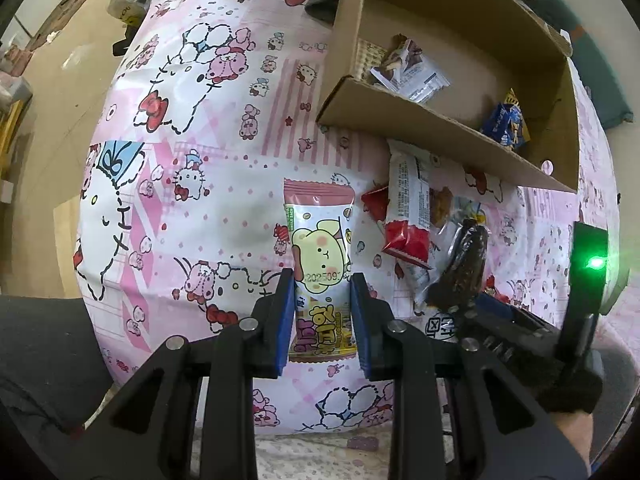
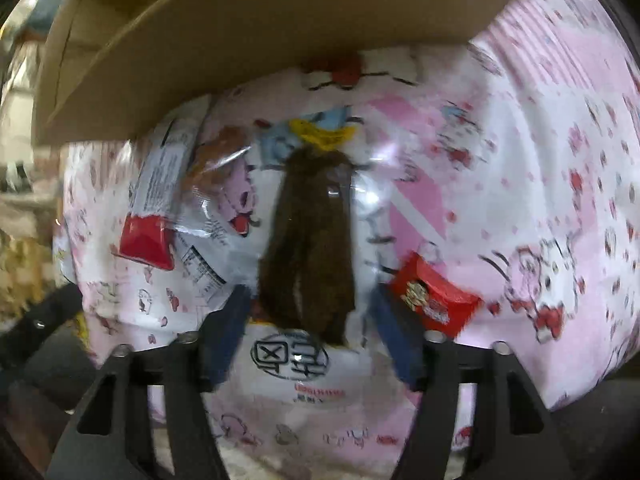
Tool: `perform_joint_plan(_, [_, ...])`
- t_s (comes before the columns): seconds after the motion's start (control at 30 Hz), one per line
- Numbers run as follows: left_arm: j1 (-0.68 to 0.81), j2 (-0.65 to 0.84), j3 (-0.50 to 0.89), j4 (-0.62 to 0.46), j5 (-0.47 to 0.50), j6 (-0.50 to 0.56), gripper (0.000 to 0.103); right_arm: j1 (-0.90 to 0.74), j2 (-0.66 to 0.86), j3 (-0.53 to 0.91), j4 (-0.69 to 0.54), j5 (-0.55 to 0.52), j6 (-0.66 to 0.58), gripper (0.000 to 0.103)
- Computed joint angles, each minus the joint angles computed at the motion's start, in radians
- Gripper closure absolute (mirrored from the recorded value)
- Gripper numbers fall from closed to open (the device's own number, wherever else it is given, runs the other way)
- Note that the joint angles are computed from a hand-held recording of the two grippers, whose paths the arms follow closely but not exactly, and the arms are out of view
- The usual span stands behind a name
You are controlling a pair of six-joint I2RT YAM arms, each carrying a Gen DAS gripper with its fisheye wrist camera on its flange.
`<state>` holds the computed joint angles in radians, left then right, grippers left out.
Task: Organize snacks
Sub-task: 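Lift both held snacks and carry them over the box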
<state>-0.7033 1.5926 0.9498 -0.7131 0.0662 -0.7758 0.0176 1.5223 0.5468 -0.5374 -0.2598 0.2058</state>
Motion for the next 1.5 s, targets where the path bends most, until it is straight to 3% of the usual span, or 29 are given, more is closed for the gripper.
perform_joint_plan(0.1, [0.003,-0.001,-0.007,0.003,0.006,-0.002,0.08,0.116,-0.039,-0.028,0.031,0.102,0.029,0.029])
perform_joint_plan(0.13, [0.003,-0.002,-0.009,0.004,0.005,-0.003,0.08,0.136,-0.071,-0.048,0.036,0.145,0.033,0.038])
perform_joint_plan(0.2, [0.002,-0.001,-0.008,0.006,0.004,-0.004,0.08,0.1,-0.118,-0.06,0.015,0.123,0.01,0.054])
perform_joint_plan(0.27, [-0.001,-0.001,-0.007,0.007,0.002,-0.003,0.08,0.039,-0.163,-0.059,-0.032,0.073,-0.017,0.082])
perform_joint_plan(0.47, [-0.003,-0.006,-0.01,0.009,-0.001,-0.001,0.08,-0.15,-0.26,-0.073,-0.141,-0.126,-0.099,0.088])
perform_joint_plan(0.7, [0.018,-0.065,-0.017,-0.002,-0.002,0.013,0.08,-0.275,-0.407,-0.069,-0.285,-0.246,-0.153,0.09])
perform_joint_plan(0.83, [0.026,-0.137,0.013,-0.03,-0.002,0.039,0.08,-0.472,-0.487,0.007,-0.493,-0.364,-0.339,0.09])
perform_joint_plan(1.03, [0.042,-0.152,0.163,-0.11,-0.006,0.152,0.08,-0.695,-0.449,0.199,-0.72,-0.506,-0.591,0.09])
perform_joint_plan(1.2, [0.082,-0.046,0.348,-0.159,-0.04,0.223,0.08,-0.684,-0.371,0.343,-0.662,-0.557,-0.557,0.09])
perform_joint_plan(1.5, [0.089,0.18,0.575,-0.144,0.007,0.322,0.08,-0.532,-0.16,0.463,-0.327,-0.562,-0.321,0.089])
